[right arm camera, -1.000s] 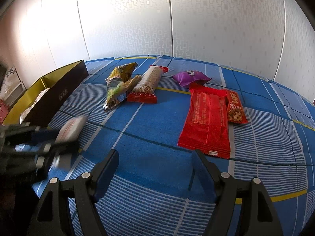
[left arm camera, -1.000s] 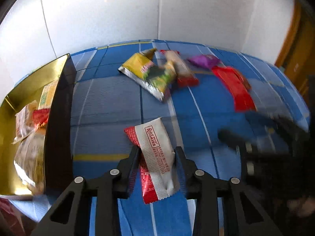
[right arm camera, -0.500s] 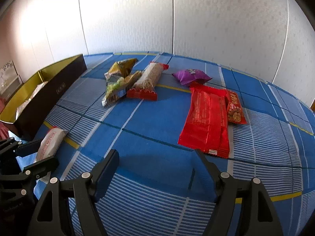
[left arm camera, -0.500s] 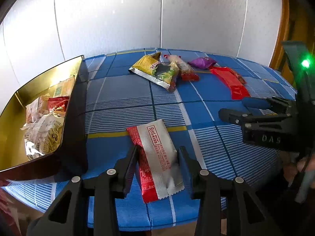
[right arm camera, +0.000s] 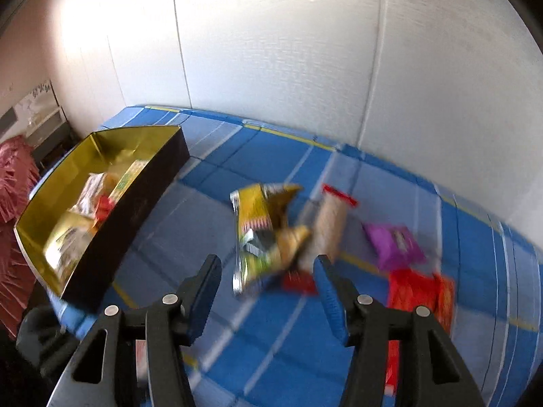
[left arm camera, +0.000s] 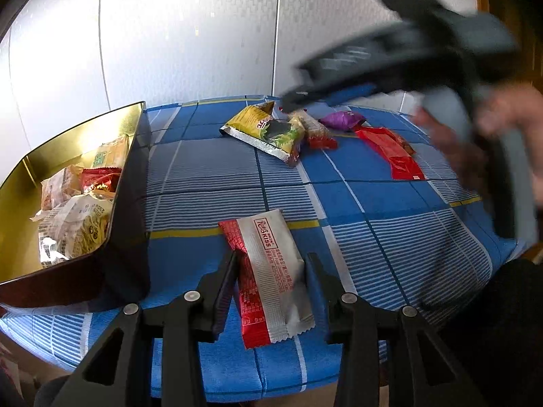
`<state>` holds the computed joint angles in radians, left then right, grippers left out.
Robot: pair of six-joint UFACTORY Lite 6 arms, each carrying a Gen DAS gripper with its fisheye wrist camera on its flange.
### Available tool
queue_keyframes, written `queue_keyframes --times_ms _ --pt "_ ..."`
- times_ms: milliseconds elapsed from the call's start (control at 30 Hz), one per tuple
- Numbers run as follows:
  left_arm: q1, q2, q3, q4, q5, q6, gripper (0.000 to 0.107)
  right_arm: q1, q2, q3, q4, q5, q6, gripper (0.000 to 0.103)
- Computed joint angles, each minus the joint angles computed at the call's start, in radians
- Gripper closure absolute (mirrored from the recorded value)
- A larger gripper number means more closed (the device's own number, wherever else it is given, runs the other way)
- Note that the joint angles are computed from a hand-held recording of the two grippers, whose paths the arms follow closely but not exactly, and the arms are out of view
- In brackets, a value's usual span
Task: Organize snacks
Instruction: 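Grasp the yellow chip bag with the right tool while the left tool holds the wafer pack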
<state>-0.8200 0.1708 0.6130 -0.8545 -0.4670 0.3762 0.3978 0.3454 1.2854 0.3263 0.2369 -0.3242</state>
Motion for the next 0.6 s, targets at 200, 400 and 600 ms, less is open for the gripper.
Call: queue_keyframes --times_ms 200,400,600 --pt "0.024 -0.024 -0.022 0.084 0.017 -0.085 0.067 0.056 0.344 0.432 -0.359 0.184 0.290 0.044" --pt "0.012 -0.018 -0.021 0.056 0.003 -0.057 0.067 0.092 0.505 0.610 -0.444 0.264 0.332 0.068" --pt "0.000 -0.022 -0.023 0.036 -0.001 -0.044 0.067 0.089 0.282 0.315 -0.401 0.128 0.324 0.075"
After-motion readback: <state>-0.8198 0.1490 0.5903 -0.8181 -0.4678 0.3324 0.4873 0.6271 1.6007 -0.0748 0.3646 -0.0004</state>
